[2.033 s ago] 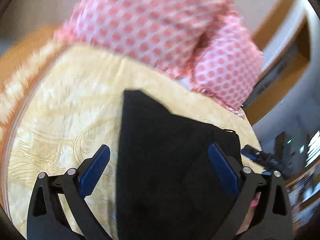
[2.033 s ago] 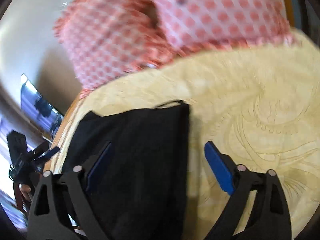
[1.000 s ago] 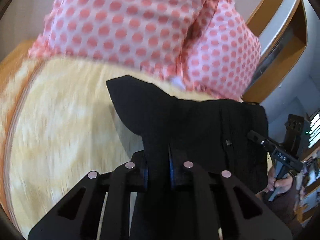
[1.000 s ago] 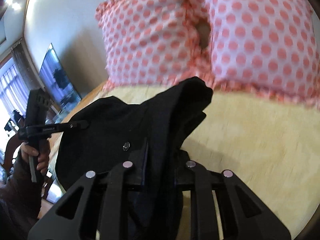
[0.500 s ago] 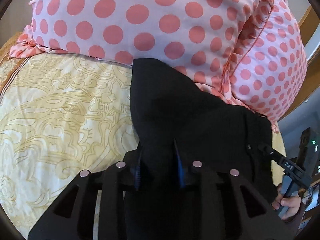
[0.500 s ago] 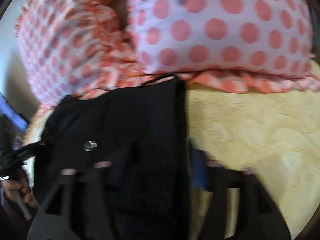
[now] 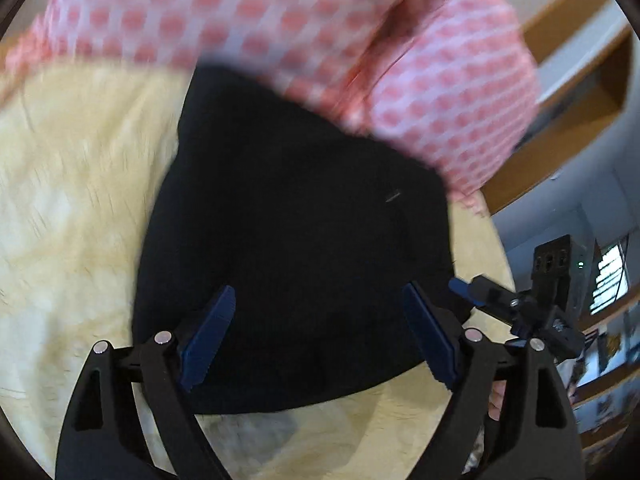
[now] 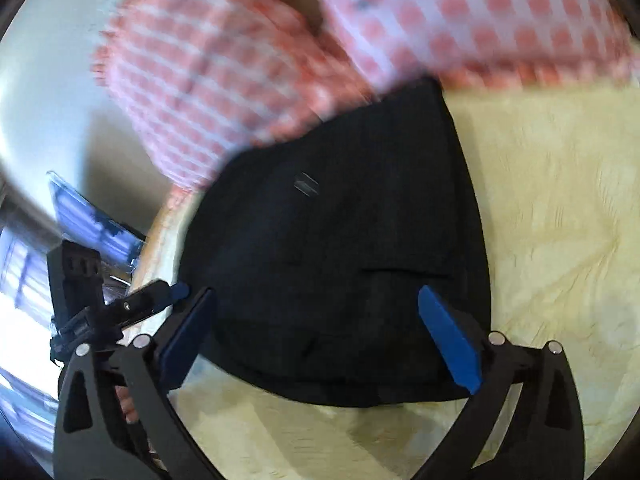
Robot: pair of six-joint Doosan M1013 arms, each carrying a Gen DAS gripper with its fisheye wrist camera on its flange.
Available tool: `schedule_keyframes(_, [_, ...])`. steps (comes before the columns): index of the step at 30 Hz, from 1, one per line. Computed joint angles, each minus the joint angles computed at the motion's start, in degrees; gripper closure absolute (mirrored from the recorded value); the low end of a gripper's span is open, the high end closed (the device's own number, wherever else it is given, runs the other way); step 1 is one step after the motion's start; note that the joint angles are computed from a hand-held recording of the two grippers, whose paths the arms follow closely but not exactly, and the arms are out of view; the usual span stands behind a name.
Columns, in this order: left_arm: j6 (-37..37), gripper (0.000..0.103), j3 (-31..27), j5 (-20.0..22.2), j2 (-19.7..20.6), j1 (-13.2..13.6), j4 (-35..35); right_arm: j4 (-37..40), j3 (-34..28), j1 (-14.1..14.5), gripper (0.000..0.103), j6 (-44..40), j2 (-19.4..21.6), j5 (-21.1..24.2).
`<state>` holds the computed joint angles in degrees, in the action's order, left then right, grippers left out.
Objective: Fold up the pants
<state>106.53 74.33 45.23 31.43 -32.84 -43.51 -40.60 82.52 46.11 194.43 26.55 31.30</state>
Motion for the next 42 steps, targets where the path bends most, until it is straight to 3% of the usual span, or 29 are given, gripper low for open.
schedule_keyframes(1, [2.06, 0.017, 1.03, -2.54, -0.49, -0.12, -1.49, 0.80, -0.37, 0.04, 0.003, -0.50, 0.09, 0.49])
schedule_keyframes(2, [1.11, 0.017, 0.67, -2.08, -0.47, -0.30, -0.12, 0.70, -1.28, 0.44, 0.003, -0.67, 0.34, 2.61])
schedule_keyframes(5, [-2.40, 0.014, 3.17, -5.67, -3.11, -1.21, 5.15, -3.61, -6.82, 4.60, 0.002, -3.57, 2.29, 18.18])
schedule_keyframes(7, [-4.26, 0.004, 6.93, -10.01, -6.46, -2.44, 12.40, -6.20, -7.53, 6.80, 0.002, -4.10, 2.53, 23.21])
schedule_keyframes(9, [-6.96, 0.001, 12.82, -16.12, -10.42, -3.82, 20.27, -6.64, -9.61, 9.08, 0.002, -5.32, 4.19, 28.48])
schedule_keyframes(11, [-12.52, 0.001, 16.71, -18.44, -12.72, -5.01, 27.79, -5.60, -12.20, 10.59, 0.002, -7.15, 6.29, 33.26])
schedule_keyframes(15, [-17.06, 0.001, 21.63, -19.44, -14.68, -6.16, 30.84, -3.36, -15.60, 12.45, 0.002, -9.78, 9.57, 37.86])
schedule_keyframes(19, [-31.28, 0.001, 24.83, -22.96, -15.91, -8.47, 46.94, -3.87, -18.90, 13.46, 0.002, -11.07, 12.10, 41.72])
schedule_keyframes(22, [-34.05, 0.001, 25.41, -23.76, -16.02, -8.74, 48.93, -3.17, -21.86, 13.71, 0.002, -12.67, 14.11, 47.11])
schedule_keyframes(27, [-43.58, 0.001, 26.30, -23.96, -16.12, -10.31, 61.58, -3.75, -19.80, 14.12, 0.002, -9.34, 13.36, 45.43])
schedule_keyframes(30, [-54.54, 0.001, 27.21, -24.03, -16.11, -11.74, 74.83, -5.04, -19.40, 14.40, 0.002, -8.61, 13.36, 45.44])
schedule_keyframes(36, [-62.64, 0.001, 28.56, -26.47, -16.44, -11.98, 82.43, -5.93, -19.27, 14.59, 0.002, -8.28, 13.40, 45.59])
schedule_keyframes(42, [-64.30, 0.001, 28.81, -26.85, -16.47, -12.01, 84.10, -6.14, -19.23, 14.61, 0.002, -8.21, 13.41, 45.61])
